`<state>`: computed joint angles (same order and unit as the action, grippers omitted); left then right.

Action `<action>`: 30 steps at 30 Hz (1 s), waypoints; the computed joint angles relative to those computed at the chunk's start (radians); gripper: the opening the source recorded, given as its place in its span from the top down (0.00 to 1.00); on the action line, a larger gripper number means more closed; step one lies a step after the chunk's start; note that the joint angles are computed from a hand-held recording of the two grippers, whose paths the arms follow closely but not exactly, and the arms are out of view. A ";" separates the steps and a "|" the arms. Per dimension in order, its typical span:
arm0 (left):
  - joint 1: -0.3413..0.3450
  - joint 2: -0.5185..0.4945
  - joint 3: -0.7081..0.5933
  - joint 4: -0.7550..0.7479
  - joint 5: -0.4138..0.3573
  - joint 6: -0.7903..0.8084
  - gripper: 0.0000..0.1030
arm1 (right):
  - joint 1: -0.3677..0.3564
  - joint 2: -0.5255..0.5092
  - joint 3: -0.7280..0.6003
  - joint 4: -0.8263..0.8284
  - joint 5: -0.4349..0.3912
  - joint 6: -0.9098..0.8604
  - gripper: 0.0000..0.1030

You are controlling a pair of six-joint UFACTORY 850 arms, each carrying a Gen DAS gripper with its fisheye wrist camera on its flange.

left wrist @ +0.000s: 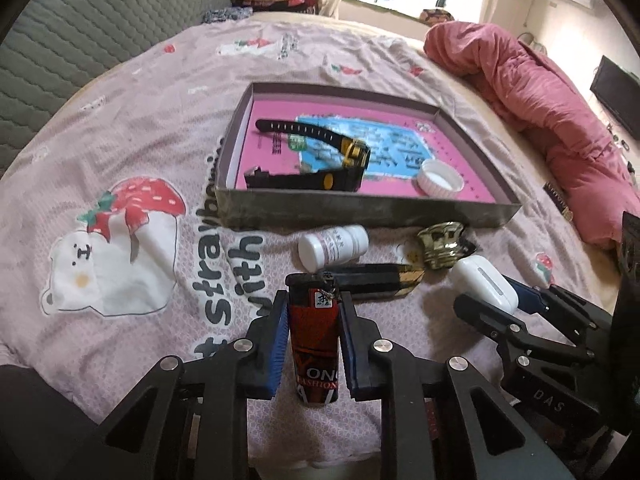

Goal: Organize rigid objects
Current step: 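Close right gripper on the earbud case while left gripper grasps the red lighter, then lift the earbud case with right gripper while left gripper carries the lighter over the tray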

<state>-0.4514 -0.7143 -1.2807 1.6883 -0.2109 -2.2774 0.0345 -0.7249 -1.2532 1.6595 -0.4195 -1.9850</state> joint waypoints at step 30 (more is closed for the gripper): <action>0.008 0.078 0.086 0.752 -0.125 -0.703 0.78 | -0.032 0.052 0.031 0.325 -0.049 -0.297 0.56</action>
